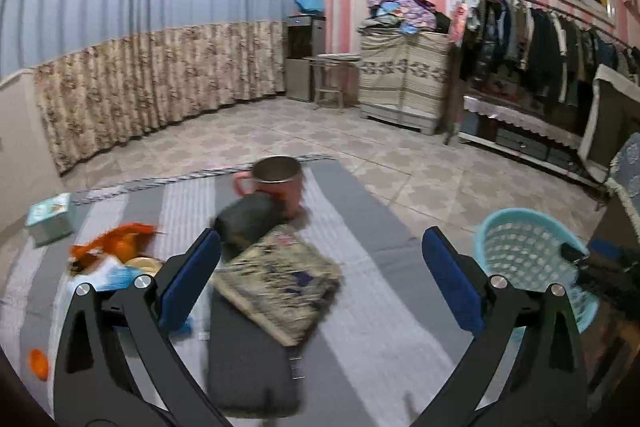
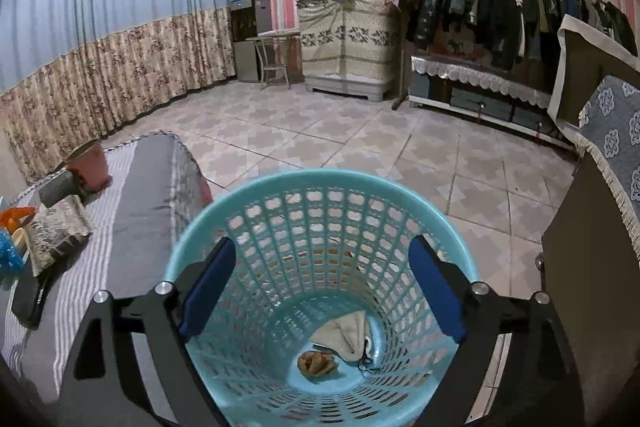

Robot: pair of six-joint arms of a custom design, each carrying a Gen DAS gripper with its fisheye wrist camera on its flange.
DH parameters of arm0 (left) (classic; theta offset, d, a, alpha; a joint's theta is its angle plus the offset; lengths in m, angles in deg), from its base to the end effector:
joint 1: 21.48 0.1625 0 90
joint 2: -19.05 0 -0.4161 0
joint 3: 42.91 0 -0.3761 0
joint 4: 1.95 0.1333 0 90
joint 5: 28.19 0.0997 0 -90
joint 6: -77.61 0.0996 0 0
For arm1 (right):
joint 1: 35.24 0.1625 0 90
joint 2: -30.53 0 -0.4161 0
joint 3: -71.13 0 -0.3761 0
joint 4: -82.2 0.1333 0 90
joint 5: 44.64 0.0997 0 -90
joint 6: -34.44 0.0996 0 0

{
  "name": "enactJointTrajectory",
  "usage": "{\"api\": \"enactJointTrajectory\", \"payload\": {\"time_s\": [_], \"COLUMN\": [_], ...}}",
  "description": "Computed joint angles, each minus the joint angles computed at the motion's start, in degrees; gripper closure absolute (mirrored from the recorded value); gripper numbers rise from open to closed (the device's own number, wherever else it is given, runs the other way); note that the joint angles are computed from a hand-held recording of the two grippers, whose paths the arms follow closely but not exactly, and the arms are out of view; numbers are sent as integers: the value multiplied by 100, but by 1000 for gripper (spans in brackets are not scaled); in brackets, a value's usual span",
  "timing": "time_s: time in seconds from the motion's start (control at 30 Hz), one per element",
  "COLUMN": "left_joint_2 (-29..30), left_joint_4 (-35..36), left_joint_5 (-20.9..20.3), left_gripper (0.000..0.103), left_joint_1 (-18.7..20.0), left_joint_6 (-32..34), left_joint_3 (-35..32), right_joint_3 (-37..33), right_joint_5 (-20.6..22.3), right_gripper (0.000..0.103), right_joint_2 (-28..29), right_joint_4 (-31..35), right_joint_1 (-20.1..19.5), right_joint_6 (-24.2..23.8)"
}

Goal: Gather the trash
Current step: 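Grasp the blue plastic bag with the left gripper while the right gripper returns to the mat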

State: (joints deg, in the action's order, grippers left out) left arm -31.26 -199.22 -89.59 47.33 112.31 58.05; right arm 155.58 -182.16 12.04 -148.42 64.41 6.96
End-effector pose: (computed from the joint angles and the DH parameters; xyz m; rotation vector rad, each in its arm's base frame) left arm -0.0597 -0.6548 0.2270 0.7985 2.1789 -1.1609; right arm 0.1661 -0.6200 0.0293 0.0002 -1.9398 1.2600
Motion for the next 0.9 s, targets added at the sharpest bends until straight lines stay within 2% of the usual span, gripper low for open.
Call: {"api": "enactJointTrajectory", "payload": {"time_s": [0.17, 0.33, 0.57, 0.67, 0.8, 0.87, 0.9], "left_joint_2": [-183, -258, -100, 3, 135, 207, 266], "left_joint_4": [82, 227, 574, 805, 1440, 1547, 1654], "left_joint_5": [133, 308, 458, 487, 461, 512, 545], "left_gripper": [6, 6, 6, 6, 18, 20, 29], "left_joint_1": [314, 705, 1143, 1255, 1354, 1356, 1365], "left_joint_6": [78, 110, -39, -77, -211, -207, -191], "left_joint_3": [-101, -350, -955, -1178, -1559, -1644, -1741], "right_joint_3": [-130, -110, -570, -905, -1182, -1262, -1233], "right_joint_5": [90, 301, 308, 225, 161, 144, 142], "right_gripper": [16, 16, 16, 16, 16, 16, 16], "right_joint_2": [149, 199, 576, 815, 998, 1035, 1023], "right_joint_4": [59, 360, 525, 806, 1002, 1147, 1181], "right_joint_1": [182, 288, 483, 531, 549, 525, 522], "right_joint_6": [-97, 212, 84, -54, -213, -199, -160]}}
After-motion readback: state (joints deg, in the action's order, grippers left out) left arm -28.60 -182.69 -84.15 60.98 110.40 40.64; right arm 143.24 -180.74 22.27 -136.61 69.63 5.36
